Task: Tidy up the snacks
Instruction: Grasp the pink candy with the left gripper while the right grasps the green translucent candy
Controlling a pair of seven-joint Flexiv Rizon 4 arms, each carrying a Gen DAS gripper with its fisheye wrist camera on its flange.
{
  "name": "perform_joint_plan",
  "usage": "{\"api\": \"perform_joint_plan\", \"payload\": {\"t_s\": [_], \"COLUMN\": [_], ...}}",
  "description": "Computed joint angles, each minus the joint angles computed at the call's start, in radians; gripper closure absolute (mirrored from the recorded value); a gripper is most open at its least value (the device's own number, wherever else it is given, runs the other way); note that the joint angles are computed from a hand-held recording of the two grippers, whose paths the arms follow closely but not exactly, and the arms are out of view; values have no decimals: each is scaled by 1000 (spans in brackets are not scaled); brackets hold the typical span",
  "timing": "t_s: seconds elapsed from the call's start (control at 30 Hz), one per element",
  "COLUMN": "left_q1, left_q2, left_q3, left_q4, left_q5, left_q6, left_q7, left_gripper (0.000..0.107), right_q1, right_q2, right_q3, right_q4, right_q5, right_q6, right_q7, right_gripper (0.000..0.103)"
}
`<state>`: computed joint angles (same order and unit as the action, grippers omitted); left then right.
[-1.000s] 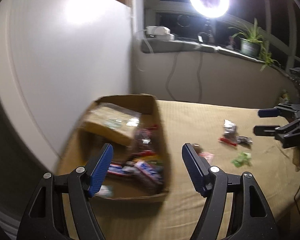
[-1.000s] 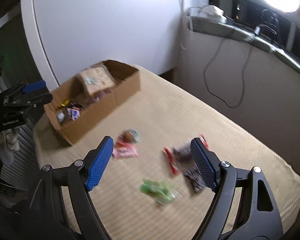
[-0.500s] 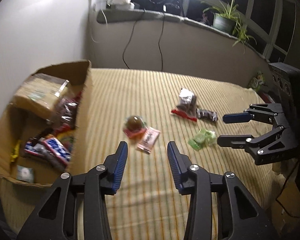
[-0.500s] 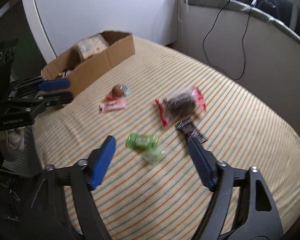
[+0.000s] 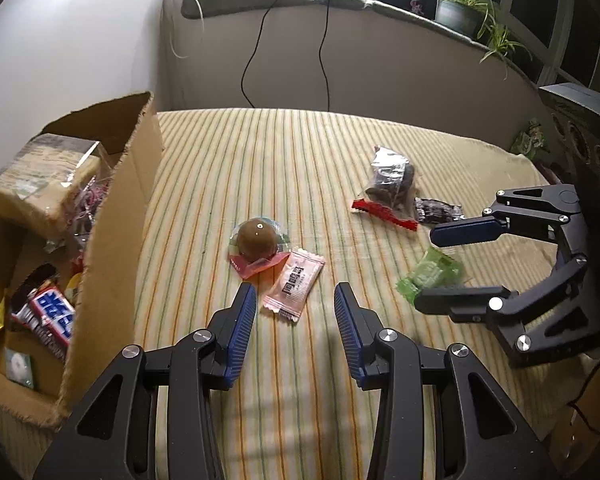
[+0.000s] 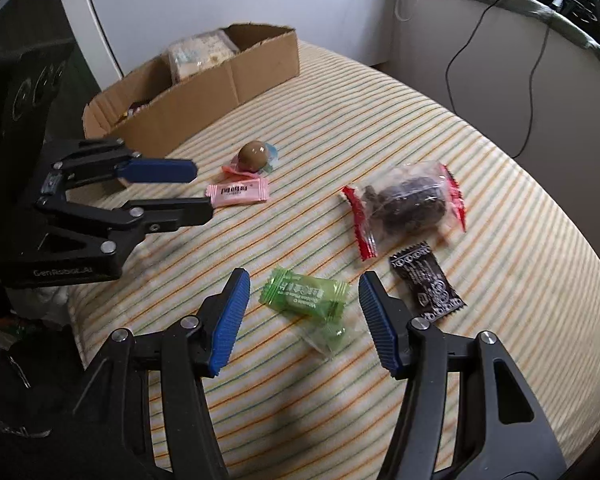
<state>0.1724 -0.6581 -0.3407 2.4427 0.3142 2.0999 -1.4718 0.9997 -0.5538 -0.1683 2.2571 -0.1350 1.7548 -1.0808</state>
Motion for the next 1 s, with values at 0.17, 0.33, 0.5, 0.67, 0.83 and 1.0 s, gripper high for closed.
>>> {"api": "perform_joint_plan", "payload": {"t_s": [0.17, 0.33, 0.5, 0.67, 0.83, 1.0], "left_q1": [-15, -15, -32, -34, -34, -38], "left_q2": [-11, -16, -16, -22, -21, -20], "left_q3": [5, 2, 14, 15, 17, 18], "left_q4": [-20, -29, -31, -32, -23, -17], "left_q5": [-14, -23, -27, -28, -20, -17], "left_q6": [-23, -33, -26, -15, -4, 10], "left_q7": [9, 18, 35, 37, 39, 34], "left_gripper": [68, 77, 85, 87, 87, 88], "right_q1": [-66, -76, -66, -54, -22, 51], "right_q2": [-20, -27, -21, -7, 6, 16], "right_q3": [57, 65, 52, 39, 17, -50], "right_q4": [-34, -44, -34, -19, -3, 24], "right_q5": [-33, -68, -82, -97, -105, -105], "right_q6": [-22, -47, -52, -58, -72, -59], "right_q7": [-15, -12, -2, 9, 27, 47], "right_gripper": [43, 44, 56, 66, 97, 97]}}
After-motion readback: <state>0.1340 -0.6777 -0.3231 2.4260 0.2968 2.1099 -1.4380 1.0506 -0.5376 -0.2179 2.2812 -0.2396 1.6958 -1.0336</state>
